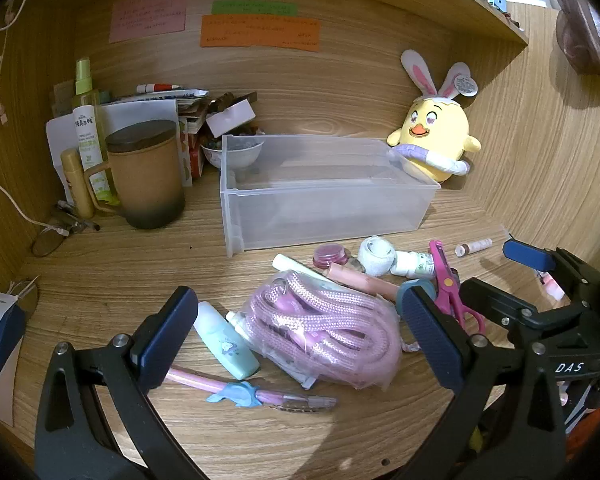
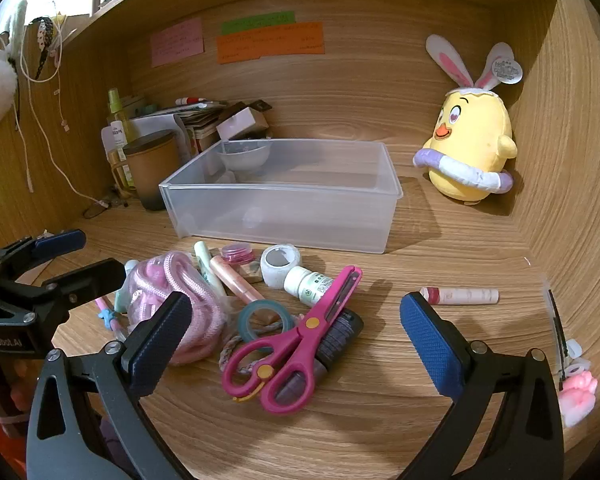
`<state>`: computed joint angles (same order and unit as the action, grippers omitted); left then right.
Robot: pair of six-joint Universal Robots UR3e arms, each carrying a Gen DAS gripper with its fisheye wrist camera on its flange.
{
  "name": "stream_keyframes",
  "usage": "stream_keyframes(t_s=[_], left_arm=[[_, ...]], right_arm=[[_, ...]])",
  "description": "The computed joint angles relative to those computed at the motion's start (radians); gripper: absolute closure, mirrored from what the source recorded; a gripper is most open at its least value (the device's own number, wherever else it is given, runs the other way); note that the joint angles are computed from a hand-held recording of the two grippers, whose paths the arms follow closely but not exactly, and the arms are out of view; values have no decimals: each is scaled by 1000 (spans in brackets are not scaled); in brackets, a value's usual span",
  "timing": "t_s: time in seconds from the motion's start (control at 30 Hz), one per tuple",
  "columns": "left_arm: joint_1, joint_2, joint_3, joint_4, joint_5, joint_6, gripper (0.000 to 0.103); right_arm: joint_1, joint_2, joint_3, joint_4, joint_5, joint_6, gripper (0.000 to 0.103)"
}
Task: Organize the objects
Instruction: 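Move both tools toward the pile of items on the desk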
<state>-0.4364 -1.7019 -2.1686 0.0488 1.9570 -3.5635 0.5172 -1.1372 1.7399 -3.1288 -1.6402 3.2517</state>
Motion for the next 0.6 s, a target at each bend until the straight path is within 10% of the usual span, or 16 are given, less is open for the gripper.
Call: stream_keyframes(t_s=[0.6], left_arm=[[-1, 5, -4, 4, 4, -2, 0]], right_arm=[[0, -3, 5, -2, 1, 1, 0]])
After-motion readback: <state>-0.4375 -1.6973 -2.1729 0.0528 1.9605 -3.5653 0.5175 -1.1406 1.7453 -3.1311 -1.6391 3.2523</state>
